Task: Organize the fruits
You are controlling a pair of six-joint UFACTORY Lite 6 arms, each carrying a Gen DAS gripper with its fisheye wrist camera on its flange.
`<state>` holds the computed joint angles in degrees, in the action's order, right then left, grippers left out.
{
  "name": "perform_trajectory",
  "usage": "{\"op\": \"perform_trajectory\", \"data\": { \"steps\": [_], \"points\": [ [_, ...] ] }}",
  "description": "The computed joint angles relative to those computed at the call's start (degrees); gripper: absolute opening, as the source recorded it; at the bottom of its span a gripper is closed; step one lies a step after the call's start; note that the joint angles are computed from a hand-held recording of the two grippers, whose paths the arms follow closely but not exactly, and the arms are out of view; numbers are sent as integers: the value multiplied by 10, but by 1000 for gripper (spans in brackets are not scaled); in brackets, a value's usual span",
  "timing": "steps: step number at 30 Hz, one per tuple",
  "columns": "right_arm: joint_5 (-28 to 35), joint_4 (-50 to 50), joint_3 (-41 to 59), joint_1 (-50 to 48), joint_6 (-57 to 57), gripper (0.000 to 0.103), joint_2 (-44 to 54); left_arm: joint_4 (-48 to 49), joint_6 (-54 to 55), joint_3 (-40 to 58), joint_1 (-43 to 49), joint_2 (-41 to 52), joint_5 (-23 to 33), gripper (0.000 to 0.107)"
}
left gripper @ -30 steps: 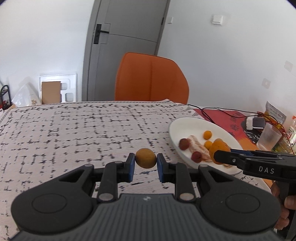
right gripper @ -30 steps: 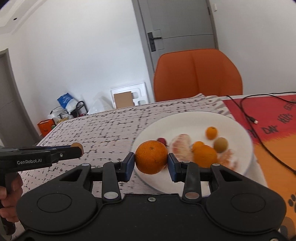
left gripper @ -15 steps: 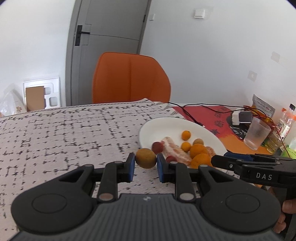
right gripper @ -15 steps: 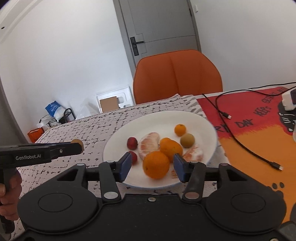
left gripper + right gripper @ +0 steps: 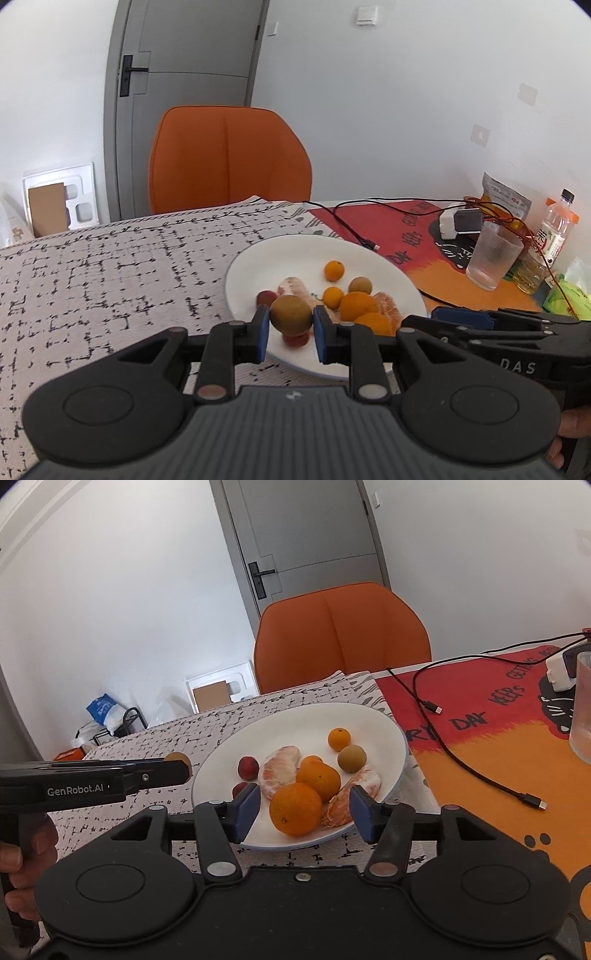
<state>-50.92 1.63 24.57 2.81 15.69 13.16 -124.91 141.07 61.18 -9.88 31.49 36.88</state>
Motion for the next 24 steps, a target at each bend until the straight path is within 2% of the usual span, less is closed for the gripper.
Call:
{"op": "perform_trajectory", "data": {
  "steps": [14, 20, 22, 24],
  "points": [
    [-9, -16, -30, -8, 14, 58, -29, -25, 13, -33, -2, -40, -19, 29],
    [2, 11, -33, 21, 4, 64, -47, -38, 36, -71, 22, -75, -23, 45],
    [9, 22, -33, 34, -1, 67, -54, -56, 59, -89, 31, -91, -22, 57],
    [15, 38, -34, 48, -9, 70, -60, -59, 67, -106, 44, -104, -14, 64]
  ]
}}
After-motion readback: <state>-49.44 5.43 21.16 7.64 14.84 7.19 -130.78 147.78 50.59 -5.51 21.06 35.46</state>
